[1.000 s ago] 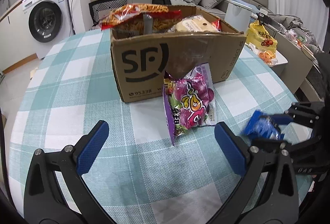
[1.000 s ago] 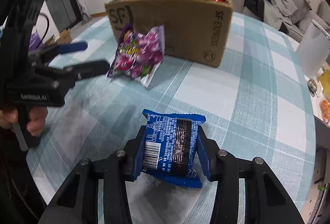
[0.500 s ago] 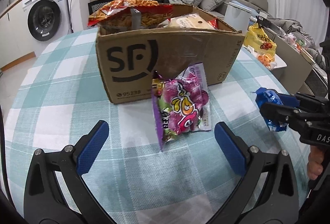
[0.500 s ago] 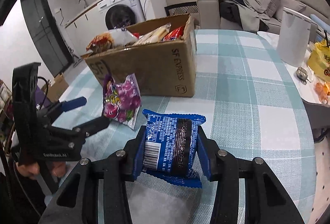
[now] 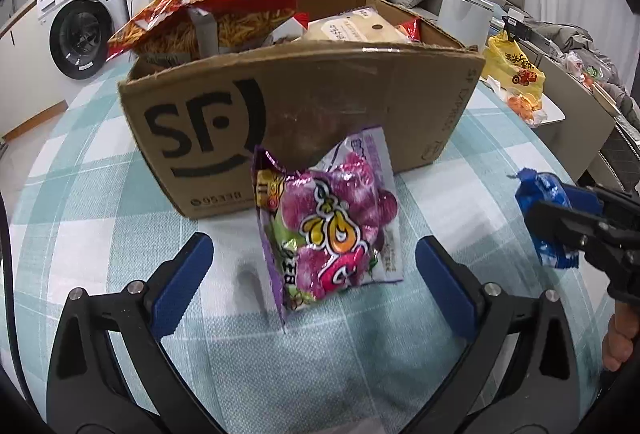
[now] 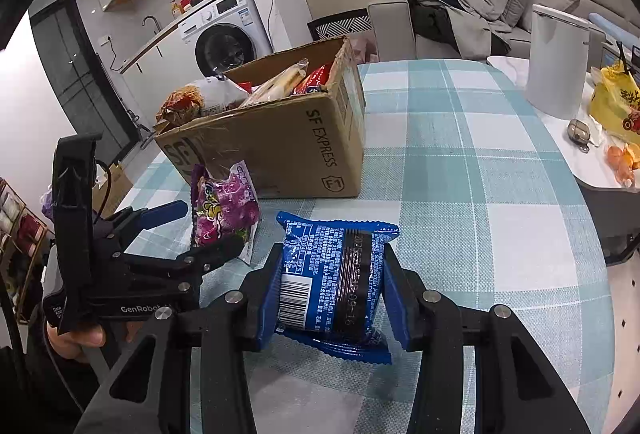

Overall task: Organize snacks
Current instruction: 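Grasp the purple candy bag with the left gripper while the right holds the biscuit pack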

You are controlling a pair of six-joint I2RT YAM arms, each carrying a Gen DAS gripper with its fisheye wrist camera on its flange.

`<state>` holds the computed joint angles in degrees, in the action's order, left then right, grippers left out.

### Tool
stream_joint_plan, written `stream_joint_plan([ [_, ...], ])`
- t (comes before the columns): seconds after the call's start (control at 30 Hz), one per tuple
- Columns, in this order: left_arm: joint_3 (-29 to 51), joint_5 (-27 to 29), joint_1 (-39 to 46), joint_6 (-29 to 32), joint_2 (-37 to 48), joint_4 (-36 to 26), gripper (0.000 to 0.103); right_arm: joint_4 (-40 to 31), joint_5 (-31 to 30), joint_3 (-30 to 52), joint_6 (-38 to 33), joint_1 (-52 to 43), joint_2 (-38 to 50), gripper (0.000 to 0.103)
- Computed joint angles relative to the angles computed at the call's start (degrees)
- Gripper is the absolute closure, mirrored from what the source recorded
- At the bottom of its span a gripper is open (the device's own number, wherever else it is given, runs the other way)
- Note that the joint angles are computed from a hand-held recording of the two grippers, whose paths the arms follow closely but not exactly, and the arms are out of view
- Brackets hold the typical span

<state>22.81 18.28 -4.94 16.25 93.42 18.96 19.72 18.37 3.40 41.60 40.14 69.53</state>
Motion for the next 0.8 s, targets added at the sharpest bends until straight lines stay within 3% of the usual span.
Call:
stream_joint_plan([
  [0.3, 5.3, -2.6, -5.5, -2.4, 5.3, -2.6, 0.03, 2.0, -1.0, -0.3, -0.1, -0.6, 1.5, 0.057],
  [0.8, 5.9, -0.8, -6.4, -5.3, 6.3, -0.6, 0.045, 1.0, -0.7, -0.1, 0.1, 0.1, 0.6, 0.057],
])
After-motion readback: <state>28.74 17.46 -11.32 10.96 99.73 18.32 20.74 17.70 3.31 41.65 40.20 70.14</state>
